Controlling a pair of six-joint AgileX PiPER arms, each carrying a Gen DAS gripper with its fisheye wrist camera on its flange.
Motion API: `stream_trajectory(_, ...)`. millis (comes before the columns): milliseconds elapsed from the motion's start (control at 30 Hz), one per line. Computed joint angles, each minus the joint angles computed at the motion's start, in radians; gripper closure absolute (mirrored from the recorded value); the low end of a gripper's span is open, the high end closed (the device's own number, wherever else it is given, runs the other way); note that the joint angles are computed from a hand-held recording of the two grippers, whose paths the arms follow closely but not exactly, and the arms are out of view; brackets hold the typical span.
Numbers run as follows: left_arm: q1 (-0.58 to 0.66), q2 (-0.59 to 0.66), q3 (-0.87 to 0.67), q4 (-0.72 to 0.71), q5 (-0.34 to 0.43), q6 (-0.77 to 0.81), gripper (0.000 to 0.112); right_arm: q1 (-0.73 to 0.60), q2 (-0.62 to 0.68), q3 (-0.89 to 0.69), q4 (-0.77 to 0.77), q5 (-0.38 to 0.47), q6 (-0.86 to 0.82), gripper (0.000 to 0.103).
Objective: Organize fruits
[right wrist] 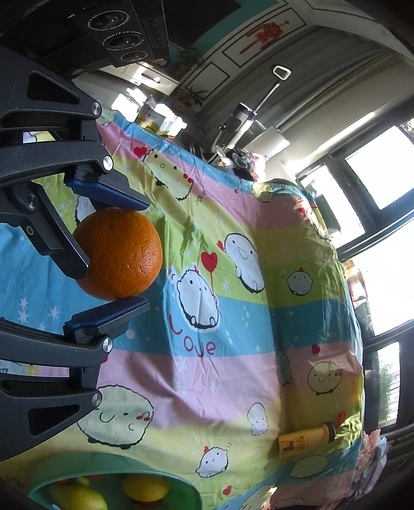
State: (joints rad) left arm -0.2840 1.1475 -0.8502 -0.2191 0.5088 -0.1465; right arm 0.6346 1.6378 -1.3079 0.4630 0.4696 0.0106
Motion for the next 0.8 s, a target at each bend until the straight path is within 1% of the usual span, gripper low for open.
stream_trajectory(100, -0.078, 0.044, -0.057, 0.065, -0.006, -0.060, 0.055, -0.049, -0.059, 0.055, 0.018, -0.016, 0.004, 0.045)
stream_trajectory(167, -0.127, 0.074, -0.093, 0.111, -0.010, -0.100, 0.055, -0.089, -0.095, 0.092, 0.057, -0.025, -0.022, 0.045)
stream_trajectory(367, -0.224, 0.181, -0.198, 0.128, -0.028, -0.090, 0.055, -0.204, -0.188, 0.193, 0.140, -0.053, -0.082, 0.045)
stream_trajectory(500, -0.269, 0.271, -0.275, 0.093, -0.021, -0.049, 0.055, -0.298, -0.220, 0.244, 0.217, -0.039, -0.145, 0.045)
stream_trajectory(700, -0.323, 0.399, -0.384, 0.047, -0.011, 0.001, 0.055, -0.440, -0.231, 0.294, 0.345, -0.001, -0.248, 0.045)
stream_trajectory(800, -0.338, 0.459, -0.438, 0.011, 0.006, 0.035, 0.055, -0.498, -0.226, 0.310, 0.385, 0.018, -0.276, 0.045)
